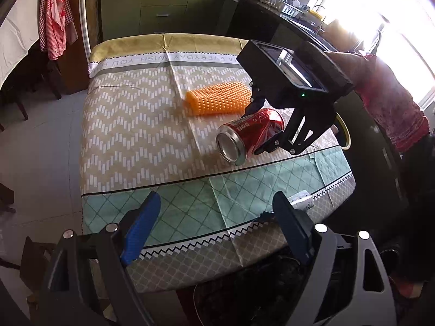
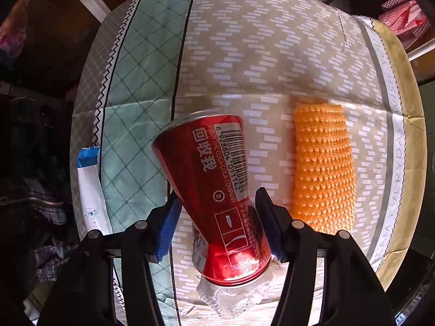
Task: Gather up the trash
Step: 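Grasp the red Coca-Cola can with the right gripper and lift it, then carry can to bin with right gripper while left gripper grasps orange mesh sleeve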
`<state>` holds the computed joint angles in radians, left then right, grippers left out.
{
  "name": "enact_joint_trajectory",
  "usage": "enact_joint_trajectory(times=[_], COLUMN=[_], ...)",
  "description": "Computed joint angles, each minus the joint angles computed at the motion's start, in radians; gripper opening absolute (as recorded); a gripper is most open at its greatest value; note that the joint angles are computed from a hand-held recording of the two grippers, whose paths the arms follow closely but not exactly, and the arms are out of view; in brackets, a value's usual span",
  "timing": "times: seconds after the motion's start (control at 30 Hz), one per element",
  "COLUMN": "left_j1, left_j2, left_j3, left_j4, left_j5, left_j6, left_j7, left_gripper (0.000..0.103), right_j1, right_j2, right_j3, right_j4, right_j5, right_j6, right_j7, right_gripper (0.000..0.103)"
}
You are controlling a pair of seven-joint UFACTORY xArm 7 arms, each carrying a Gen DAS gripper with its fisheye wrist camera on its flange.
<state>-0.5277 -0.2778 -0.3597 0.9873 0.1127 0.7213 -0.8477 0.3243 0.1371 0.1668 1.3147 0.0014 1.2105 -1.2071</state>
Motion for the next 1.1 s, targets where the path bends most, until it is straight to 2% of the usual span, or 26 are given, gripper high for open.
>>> enact_joint_trajectory(times=[0.03,0.13,0.3,0.5,0.67,0.83,1.0,1.1], left_j1=[-0.001,-0.003,-0.008,-0.023,-0.048,-0.075,-0.091,-0.103], left_j2=[0.002,0.010,0.033,0.099,0.188,0.281,0.406,0.511], left_j3=[0.001,0.003,0.001,0.000,0.005,0.026,0.061,0.082], left_j4=[0.001,0.006,0.030,0.107,0.203,0.307,0.452,0.578], left_j5=[-0.001,-0.007,-0.002,0.017,0.039,0.063,0.097,0.151], left_j6=[0.002,0.008,0.022,0.064,0.100,0.145,0.170,0.188], left_j7=[0.003,0.009,0.020,0.047,0.089,0.150,0.319,0.525], left_gripper=[0.080,0.080,0.080,0.080,0.080,0.080,0.083,0.086], right_j1=[-0.001,-0.012,-0.031,-0.084,-0.126,-0.136,-0.153,-0.195], right_j2=[0.011,0.009,-0.003,-0.007,0.014,-0.004,-0.095,-0.128], right_j3=[-0.001,-0.004,-0.011,-0.030,-0.042,-0.041,-0.071,-0.111], right_j4=[0.010,0.000,-0.008,0.036,0.124,0.150,0.083,0.069], right_j5=[0.010,0.043,0.096,0.246,0.364,0.380,0.315,0.296], right_j6=[0.012,0.002,-0.013,-0.012,0.003,-0.025,-0.089,-0.093], right_j7=[0.009,0.002,0.021,0.004,0.048,0.090,0.158,0.192], right_gripper=[0.047,0.042,0.041,0.041,0.041,0.041,0.041,0.041])
